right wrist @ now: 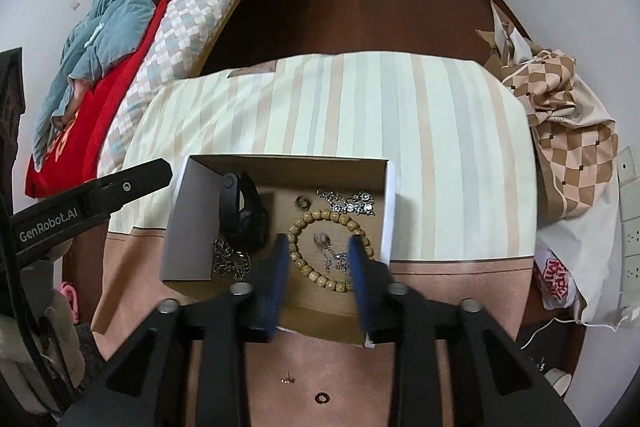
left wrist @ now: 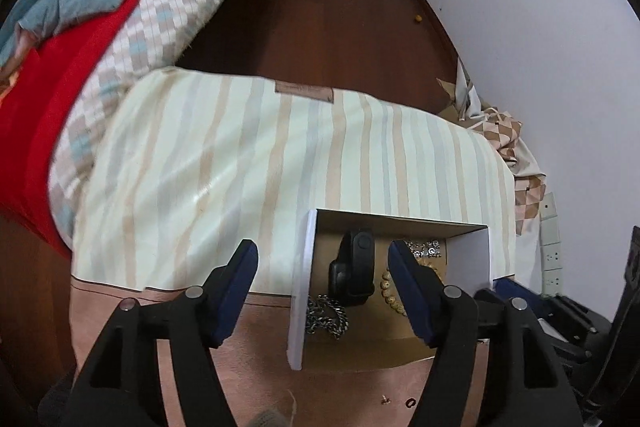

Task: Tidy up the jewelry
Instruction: 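Lower the ring and pendant chain into the white box and release, then withdraw both tools from the box back over the cloth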

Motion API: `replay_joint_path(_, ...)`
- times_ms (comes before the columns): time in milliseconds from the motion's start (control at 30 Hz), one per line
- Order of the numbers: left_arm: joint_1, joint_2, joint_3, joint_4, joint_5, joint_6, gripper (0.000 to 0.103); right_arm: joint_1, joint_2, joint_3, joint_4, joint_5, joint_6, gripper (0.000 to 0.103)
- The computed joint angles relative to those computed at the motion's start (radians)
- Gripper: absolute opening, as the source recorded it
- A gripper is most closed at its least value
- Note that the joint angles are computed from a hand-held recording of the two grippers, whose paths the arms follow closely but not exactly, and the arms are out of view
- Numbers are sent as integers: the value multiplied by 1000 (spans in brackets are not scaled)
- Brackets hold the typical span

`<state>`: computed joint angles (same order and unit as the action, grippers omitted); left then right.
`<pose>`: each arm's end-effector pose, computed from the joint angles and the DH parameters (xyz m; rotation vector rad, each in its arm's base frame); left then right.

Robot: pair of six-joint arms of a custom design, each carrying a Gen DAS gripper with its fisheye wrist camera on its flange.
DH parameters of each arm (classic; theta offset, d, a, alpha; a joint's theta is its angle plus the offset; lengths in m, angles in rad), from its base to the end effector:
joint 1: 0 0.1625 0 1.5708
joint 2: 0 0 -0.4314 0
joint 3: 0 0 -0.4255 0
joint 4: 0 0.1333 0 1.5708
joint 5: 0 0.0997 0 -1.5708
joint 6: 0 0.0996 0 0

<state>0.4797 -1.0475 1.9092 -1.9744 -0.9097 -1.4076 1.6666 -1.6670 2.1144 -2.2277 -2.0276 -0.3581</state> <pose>-0.3958 -0.4251 0.0986 -0.1918 2.4411 -0.6148 0.1328 -0.4476 0.3411 0.5344 -2.6024 0.1961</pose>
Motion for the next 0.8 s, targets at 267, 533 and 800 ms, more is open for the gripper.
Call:
replay_joint_path(267, -64, 23, -49, 239, 73, -101, 103, 27, -41, 30, -25, -83, -13, 84)
replay_joint_path(533, -104, 45, -54, 366, 44, -184, 103, 49, -78, 109, -108, -198, -7, 101)
replay_joint_path(800, -170, 47, -67, 464, 40, -260, 103, 90, -138, 137, -135, -226, -8, 101)
